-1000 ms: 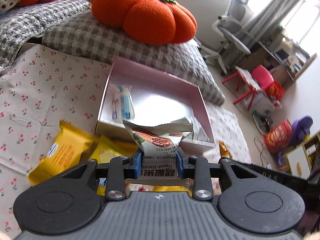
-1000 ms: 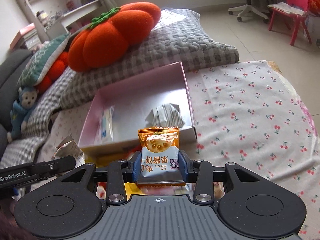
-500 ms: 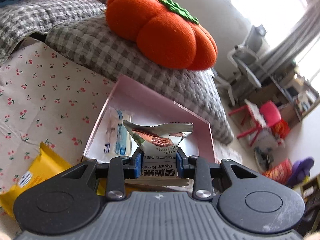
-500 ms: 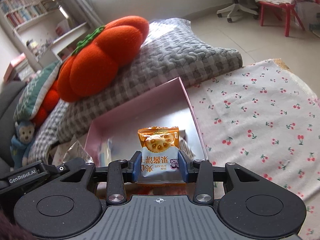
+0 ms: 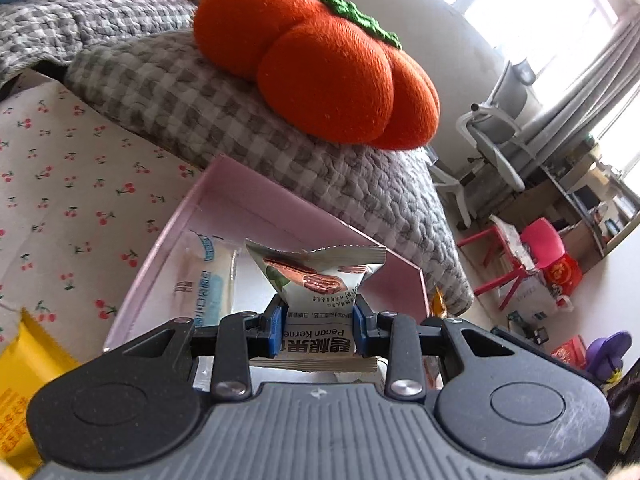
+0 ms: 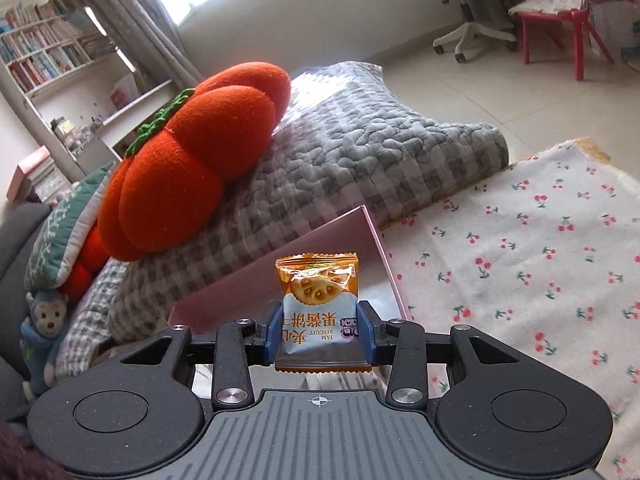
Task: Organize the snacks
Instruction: 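Lift both packets into the pink box and open both grippers, then withdraw both grippers from the box toward the yellow bread packs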
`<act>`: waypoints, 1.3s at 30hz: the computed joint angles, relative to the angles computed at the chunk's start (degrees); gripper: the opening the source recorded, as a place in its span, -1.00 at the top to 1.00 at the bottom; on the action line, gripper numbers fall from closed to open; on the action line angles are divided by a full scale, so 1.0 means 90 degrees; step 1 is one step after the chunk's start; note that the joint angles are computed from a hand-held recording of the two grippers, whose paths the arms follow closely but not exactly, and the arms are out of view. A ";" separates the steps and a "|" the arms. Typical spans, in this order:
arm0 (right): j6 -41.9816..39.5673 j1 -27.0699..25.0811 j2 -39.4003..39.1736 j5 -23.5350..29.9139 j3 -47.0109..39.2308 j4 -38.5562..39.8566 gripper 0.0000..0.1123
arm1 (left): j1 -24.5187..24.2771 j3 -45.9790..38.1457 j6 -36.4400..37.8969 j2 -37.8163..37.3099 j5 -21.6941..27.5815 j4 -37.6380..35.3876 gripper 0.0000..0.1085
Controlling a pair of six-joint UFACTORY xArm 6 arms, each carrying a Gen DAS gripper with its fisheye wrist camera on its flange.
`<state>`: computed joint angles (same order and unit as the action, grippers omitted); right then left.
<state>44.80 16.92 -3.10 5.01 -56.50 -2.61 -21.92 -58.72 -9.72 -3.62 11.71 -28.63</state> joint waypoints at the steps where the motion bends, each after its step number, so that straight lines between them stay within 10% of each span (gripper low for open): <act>1: -0.0215 0.0015 0.0064 -0.0062 -0.0020 0.0242 0.32 | -0.0005 -0.0039 -0.0062 0.0067 0.0011 0.0163 0.44; 12: -0.0614 0.0061 0.0576 -0.0110 -0.0368 0.0353 0.29 | 0.0007 -0.0205 -0.0191 0.0421 0.0127 0.0660 0.40; 19: -0.0450 0.0010 0.0554 -0.0148 -0.0329 0.0339 -0.12 | 0.0022 -0.0127 -0.0263 0.0331 0.0106 0.0892 -0.06; 39: -0.0230 -0.0026 -0.0856 0.0658 0.0194 -0.0035 -0.42 | 0.0192 0.0169 -0.0850 -0.0616 0.1026 0.2073 -0.53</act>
